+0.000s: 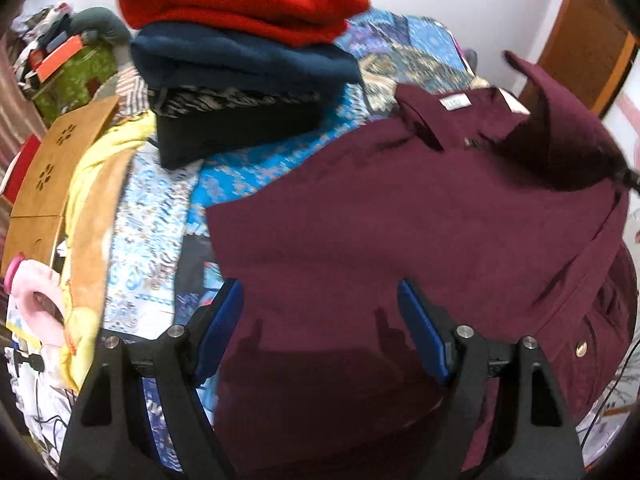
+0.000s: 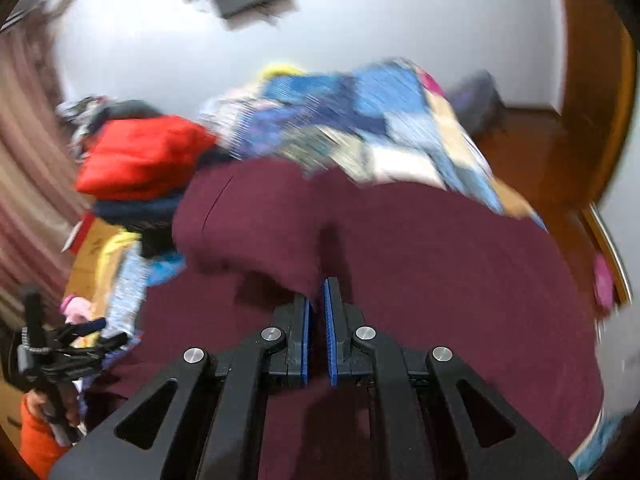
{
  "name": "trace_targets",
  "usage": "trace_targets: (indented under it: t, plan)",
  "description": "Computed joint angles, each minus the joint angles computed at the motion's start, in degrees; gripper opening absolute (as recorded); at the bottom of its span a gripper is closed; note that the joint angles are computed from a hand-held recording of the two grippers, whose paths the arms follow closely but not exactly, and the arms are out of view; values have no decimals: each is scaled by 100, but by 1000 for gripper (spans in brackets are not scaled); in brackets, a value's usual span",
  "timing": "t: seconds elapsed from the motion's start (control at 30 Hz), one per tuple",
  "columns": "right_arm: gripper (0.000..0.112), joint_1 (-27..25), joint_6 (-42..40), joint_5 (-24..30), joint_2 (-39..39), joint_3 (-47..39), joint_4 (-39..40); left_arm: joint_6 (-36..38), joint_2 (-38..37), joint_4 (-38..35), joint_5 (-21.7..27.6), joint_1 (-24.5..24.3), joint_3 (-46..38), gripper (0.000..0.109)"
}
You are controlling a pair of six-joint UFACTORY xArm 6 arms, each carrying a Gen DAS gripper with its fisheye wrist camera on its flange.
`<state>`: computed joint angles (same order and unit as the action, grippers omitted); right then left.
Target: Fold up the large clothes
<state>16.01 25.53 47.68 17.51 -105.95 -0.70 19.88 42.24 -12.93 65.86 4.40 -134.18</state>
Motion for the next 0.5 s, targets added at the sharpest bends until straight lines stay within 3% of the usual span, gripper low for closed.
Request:
trace_targets:
  t: [0.17,0.23,0.37,0.43,0.5]
  plan:
    - [11,-143,458,-100,-667,1228,1,75,-230,120,-43,-147,491,78]
    - [11,-108,797,161,-777,1314,-502,96,-371,171,-140,-195,752,78]
    - [12,-185,585,348,-790,1227,-394,77,-448,197,-225,-224,914,78]
    - [17,-266,490,386,-777,1161,-254,50,-457,146,-225,-215,905,78]
    - [38,-381,495,266,-834,1240,-128,36,-475,83,-241,-206,898,78]
